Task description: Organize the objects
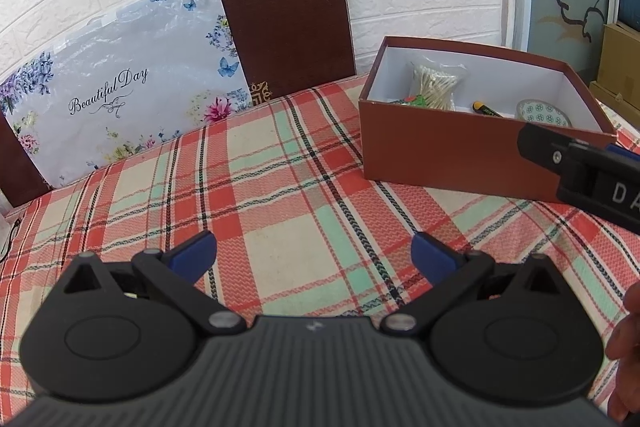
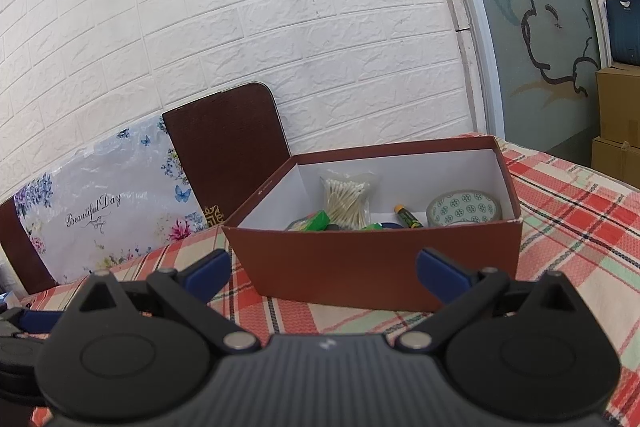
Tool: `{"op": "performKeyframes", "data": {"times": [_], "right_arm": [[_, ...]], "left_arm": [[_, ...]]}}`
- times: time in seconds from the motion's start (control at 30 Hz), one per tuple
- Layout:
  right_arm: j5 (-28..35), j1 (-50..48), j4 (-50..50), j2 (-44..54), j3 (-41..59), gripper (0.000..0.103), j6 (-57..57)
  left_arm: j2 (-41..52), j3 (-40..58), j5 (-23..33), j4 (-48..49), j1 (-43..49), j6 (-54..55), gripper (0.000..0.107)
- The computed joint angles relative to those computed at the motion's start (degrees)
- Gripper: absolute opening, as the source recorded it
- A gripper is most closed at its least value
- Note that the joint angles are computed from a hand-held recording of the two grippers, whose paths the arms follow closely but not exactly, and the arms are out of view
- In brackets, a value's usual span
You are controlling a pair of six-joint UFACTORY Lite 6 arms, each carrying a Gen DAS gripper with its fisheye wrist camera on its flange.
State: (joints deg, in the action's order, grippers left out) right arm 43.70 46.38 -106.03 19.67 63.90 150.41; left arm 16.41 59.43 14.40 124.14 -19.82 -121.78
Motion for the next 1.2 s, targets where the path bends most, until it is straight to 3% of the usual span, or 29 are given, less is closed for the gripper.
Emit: {"op": "performKeyframes", "data": {"times": [0.7,1.2], "right_arm": [[0.65,0.13,0.39,-0.04,-0.06,0.103,-0.56],[0.76,0.60,1.83,1.29,1.38,0.103,-2.31]], "left_arm": [[-0.19,0.16,-0.14,-1.41,-0.37,0.75,0.103],[0.13,0.51,-2.95,3.72,1.34,-4.52,0.103]]}}
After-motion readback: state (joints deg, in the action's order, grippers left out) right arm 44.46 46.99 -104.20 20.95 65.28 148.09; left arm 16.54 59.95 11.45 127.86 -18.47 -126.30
